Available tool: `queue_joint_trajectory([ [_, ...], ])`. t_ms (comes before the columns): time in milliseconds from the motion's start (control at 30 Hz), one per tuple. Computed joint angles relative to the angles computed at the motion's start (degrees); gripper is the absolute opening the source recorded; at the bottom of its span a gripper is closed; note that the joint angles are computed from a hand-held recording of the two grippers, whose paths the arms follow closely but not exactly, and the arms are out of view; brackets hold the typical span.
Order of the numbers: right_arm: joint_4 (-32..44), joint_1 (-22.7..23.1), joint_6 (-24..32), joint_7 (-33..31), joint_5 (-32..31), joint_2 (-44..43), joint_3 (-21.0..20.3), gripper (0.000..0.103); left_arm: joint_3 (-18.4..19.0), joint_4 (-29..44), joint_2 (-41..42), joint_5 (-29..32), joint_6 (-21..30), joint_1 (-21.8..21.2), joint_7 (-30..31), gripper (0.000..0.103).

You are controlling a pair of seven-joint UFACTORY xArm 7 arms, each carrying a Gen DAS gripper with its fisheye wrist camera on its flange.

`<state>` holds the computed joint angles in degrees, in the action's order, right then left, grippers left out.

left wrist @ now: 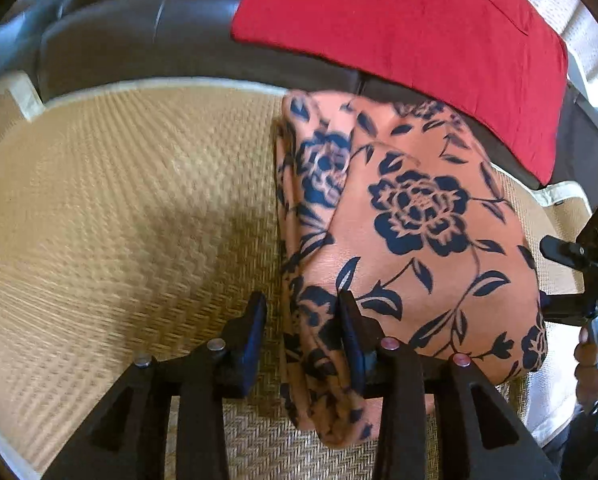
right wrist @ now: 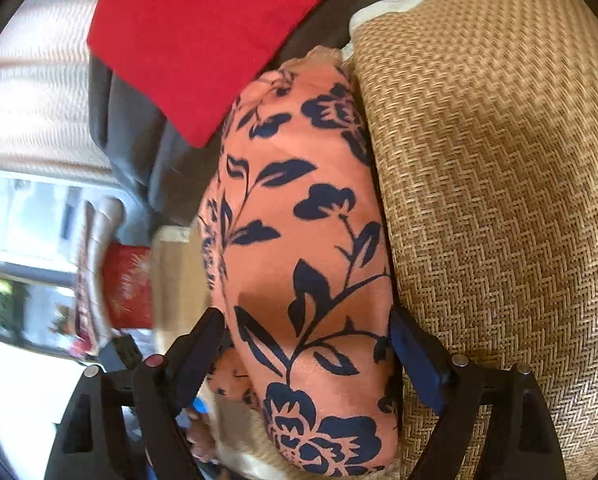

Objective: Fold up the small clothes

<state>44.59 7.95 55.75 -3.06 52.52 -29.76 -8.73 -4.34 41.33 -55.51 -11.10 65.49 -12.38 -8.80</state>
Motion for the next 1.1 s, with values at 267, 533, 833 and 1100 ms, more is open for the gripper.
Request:
queue_joint_trajectory([
  [267,2.0,-1.5,6.6,-3.4,3.2,4.4,-2.9,0.092,-3.4,2.3,2.8,-2.3,-10.0,-3.9,0.2,0.053],
  [533,6.9,-4.0,6.0,-3.0,-8.8,4.0,4.2,0.043,-4.9,-1.5,3.4,1.7,-8.4,-4.3,-3.0,0.047],
  [833,2.8,-0.7,2.7,-3.9,-4.4,0.8,-1.2,0.088,-3.6,-3.3,0.2,1.9,-7.6,-5.2,-1.5,0.045],
  [1100,14.3,-2.2,8.6,-8.8,1.3,17.4,-2.4,0.065,-2.8,-4.9,0.9,1.1,-10.1,-5.4,-1.1,0.045],
])
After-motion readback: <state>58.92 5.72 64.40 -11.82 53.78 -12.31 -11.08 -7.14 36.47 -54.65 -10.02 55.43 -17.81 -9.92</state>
